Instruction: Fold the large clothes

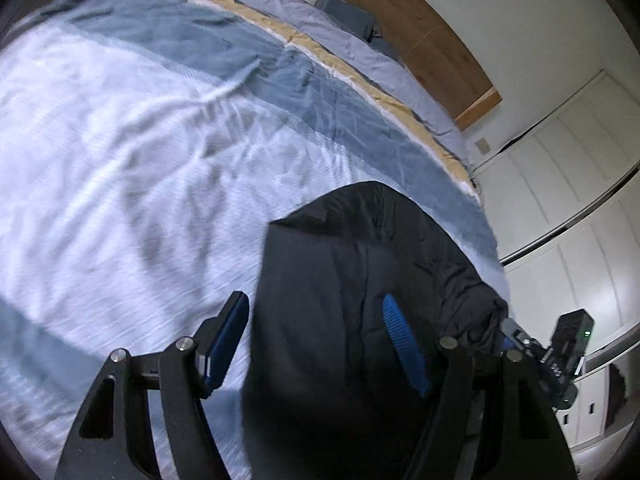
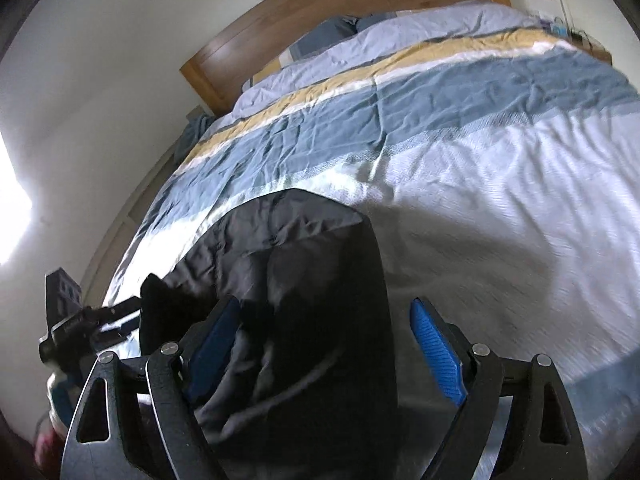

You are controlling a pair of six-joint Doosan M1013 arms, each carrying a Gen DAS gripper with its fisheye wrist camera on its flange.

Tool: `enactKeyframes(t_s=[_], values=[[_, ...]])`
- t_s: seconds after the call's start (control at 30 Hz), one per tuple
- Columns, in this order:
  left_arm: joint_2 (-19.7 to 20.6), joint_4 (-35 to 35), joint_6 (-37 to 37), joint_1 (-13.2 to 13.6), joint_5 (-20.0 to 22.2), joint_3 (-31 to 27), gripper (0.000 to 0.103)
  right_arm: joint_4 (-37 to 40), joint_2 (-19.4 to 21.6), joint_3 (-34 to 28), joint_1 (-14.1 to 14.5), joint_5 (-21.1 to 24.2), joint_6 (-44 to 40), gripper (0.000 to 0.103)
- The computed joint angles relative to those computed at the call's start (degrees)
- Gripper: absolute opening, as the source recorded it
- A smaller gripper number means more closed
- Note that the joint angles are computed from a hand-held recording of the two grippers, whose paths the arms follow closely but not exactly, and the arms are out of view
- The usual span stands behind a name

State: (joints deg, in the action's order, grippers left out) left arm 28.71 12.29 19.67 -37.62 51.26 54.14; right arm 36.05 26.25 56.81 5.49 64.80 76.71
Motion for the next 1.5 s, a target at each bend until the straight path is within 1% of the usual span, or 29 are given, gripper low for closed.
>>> enactKeyframes(t_s=[0.1, 0.17, 0.2, 0.27, 0.3, 0.33, 0.37, 0.4, 0.43, 0.47, 0.53, 0.63, 0.73, 0.8, 0.83, 0.9, 0.93, 0.97, 1.0, 1.03, 1.1, 1.13, 1.2, 1.23, 1.27, 1.33, 1.37, 1.4, 1.5], values=[[1.00, -2.54, -0.64, 0.80, -4.38, 0.72, 0.068, 0.93, 1.76, -1.30, 0.33, -0.27, 0.46, 0.087], [1.77, -3.48, -0.43, 0.95, -3.96, 0.30, 0.068, 0.34, 2.40, -1.89, 0.59, -0.52, 0.65, 0.085], [2.17, -3.67, -0.29, 0.90, -3.48, -0.11, 0.068, 0.24, 2.71, -2.21, 0.72, -0.25, 0.28, 0.080], [3.04, -4.21, 0.60, 0.72, -2.09, -1.18, 0.066, -0.30, 3.51, -3.39, 0.96, 1.34, 0.24, 0.042], [3.33, -3.91, 0.80, 0.50, -1.11, -1.76, 0.061, -1.10, 3.82, -4.08, 1.14, 2.43, 0.33, 0.036], [3.20, -4.01, 1.31, 0.28, -1.10, -1.89, 0.053, -1.88, 4.08, -4.70, 1.33, 3.21, 0.07, 0.025], [3.18, -4.32, 1.88, 0.17, -0.77, -2.26, 0.034, -3.26, 3.79, -4.89, 1.66, 3.73, -0.80, 0.020], [3.25, -4.24, 2.33, -0.03, 0.38, -2.97, 0.021, -3.98, 3.42, -4.75, 1.79, 3.95, -1.68, 0.019], [3.28, -3.52, 2.76, -0.46, 2.40, -4.12, 0.017, -4.86, 2.99, -4.80, 1.94, 4.38, -2.07, 0.017], [3.14, -2.99, 2.96, -0.74, 3.26, -4.55, 0.014, -5.43, 2.51, -4.93, 1.97, 5.08, -2.20, 0.016], [2.21, -0.62, 3.37, -2.06, 5.84, -5.53, 0.012, -5.52, 1.32, -4.91, 1.79, 6.41, -3.06, 0.015], [-0.70, 1.84, 2.30, -4.08, 5.87, -3.87, 0.011, -3.56, -2.18, -3.20, 1.05, 7.85, -5.68, 0.015], [-5.00, 6.31, -1.13, -7.49, 5.18, -0.11, 0.011, 1.69, -7.30, 1.03, -0.56, 8.34, -11.10, 0.015], [-8.56, 9.63, -5.51, -10.31, 2.85, 4.12, 0.011, 5.70, -11.11, 5.03, -1.87, 8.48, -15.26, 0.015], [-10.54, 11.74, -7.98, -12.33, 2.08, 6.59, 0.011, 8.23, -13.48, 7.73, -2.79, 8.71, -17.87, 0.015], [-12.91, 16.41, -11.17, -16.16, 3.51, 9.26, 0.011, 11.57, -17.33, 12.16, -4.16, 9.28, -22.13, 0.015], [-13.88, 17.55, -12.79, -17.42, 3.02, 10.58, 0.011, 12.91, -19.45, 14.59, -5.02, 9.77, -24.05, 0.015], [-15.18, 19.30, -15.05, -19.64, 3.12, 12.49, 0.011, 14.26, -21.55, 17.04, -6.03, 10.61, -25.64, 0.015], [-15.65, 20.94, -16.03, -21.53, 4.88, 13.17, 0.011, 14.94, -22.98, 18.72, -6.68, 10.98, -26.72, 0.015], [-16.20, 22.30, -17.16, -23.23, 5.59, 14.15, 0.011, 15.85, -24.75, 20.90, -7.58, 11.45, -27.57, 0.015], [-17.51, 23.80, -20.28, -25.75, 4.69, 16.91, 0.011, 18.32, -28.00, 25.13, -9.79, 13.22, -29.05, 0.015], [-17.67, 23.88, -20.59, -26.74, 5.38, 17.62, 0.011, 18.47, -29.62, 27.07, -10.61, 13.63, -30.33, 0.015], [-17.49, 23.46, -20.04, -27.98, 7.41, 18.35, 0.011, 17.35, -32.31, 30.66, -11.75, 13.72, -32.61, 0.016], [-17.41, 22.89, -20.13, -28.34, 8.23, 19.05, 0.011, 16.70, -32.90, 31.93, -12.12, 14.39, -32.70, 0.016], [-17.54, 21.94, -20.56, -28.40, 7.88, 20.29, 0.011, 15.39, -33.53, 33.56, -12.17, 14.48, -32.74, 0.017], [-17.57, 21.36, -21.64, -28.42, 7.86, 21.77, 0.011, 10.64, -34.69, 36.45, -11.32, 12.90, -33.00, 0.019], [-17.95, 21.32, -22.72, -28.39, 6.29, 22.91, 0.011, 8.79, -34.84, 37.50, -10.92, 12.46, -32.29, 0.019], [-18.08, 21.82, -23.67, -28.58, 6.08, 23.36, 0.012, 7.68, -34.92, 38.80, -10.80, 12.21, -31.49, 0.019], [-17.99, 22.36, -24.56, -29.23, 7.37, 22.93, 0.014, 8.47, -35.50, 40.66, -11.46, 11.21, -30.40, 0.019]])
